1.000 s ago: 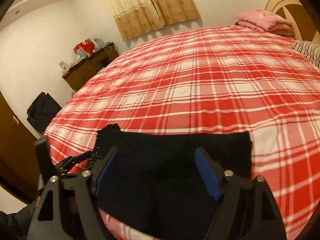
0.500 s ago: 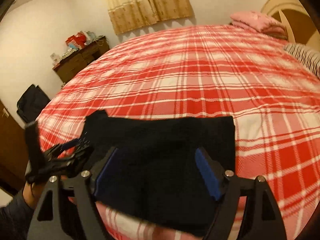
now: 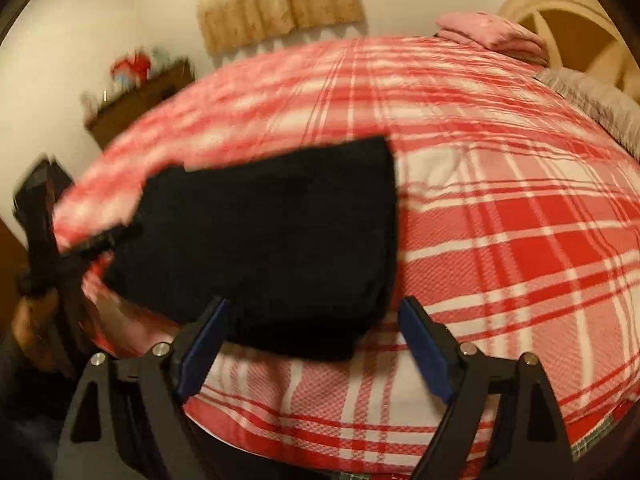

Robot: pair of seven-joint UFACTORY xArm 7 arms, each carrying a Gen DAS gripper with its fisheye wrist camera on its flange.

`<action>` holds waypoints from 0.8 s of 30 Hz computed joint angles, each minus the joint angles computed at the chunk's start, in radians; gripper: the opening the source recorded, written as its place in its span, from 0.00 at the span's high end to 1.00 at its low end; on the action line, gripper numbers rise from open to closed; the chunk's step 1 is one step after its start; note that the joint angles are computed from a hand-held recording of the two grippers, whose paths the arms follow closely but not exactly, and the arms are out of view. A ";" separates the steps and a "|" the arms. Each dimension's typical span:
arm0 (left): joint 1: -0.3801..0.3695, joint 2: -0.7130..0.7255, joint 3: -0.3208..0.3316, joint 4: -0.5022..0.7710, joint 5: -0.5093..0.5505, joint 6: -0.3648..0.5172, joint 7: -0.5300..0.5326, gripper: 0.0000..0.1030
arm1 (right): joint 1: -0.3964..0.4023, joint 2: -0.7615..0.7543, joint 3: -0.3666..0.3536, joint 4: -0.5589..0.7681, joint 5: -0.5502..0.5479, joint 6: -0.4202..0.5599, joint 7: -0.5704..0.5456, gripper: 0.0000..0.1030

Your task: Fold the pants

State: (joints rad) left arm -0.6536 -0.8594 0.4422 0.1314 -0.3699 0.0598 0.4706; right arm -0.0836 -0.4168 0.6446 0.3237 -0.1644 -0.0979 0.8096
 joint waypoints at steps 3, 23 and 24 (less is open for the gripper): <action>-0.034 0.013 0.057 0.023 -0.007 0.018 0.030 0.01 | 0.012 -0.056 -0.039 -0.044 0.032 -0.071 0.009 0.15; -0.201 0.163 0.183 0.167 -0.215 0.115 0.343 0.01 | 0.394 0.300 -0.530 0.122 0.059 -0.138 -0.144 0.32; -0.199 0.163 0.183 0.171 -0.226 0.125 0.355 0.01 | 0.424 0.309 -0.568 0.129 0.033 -0.141 -0.132 0.32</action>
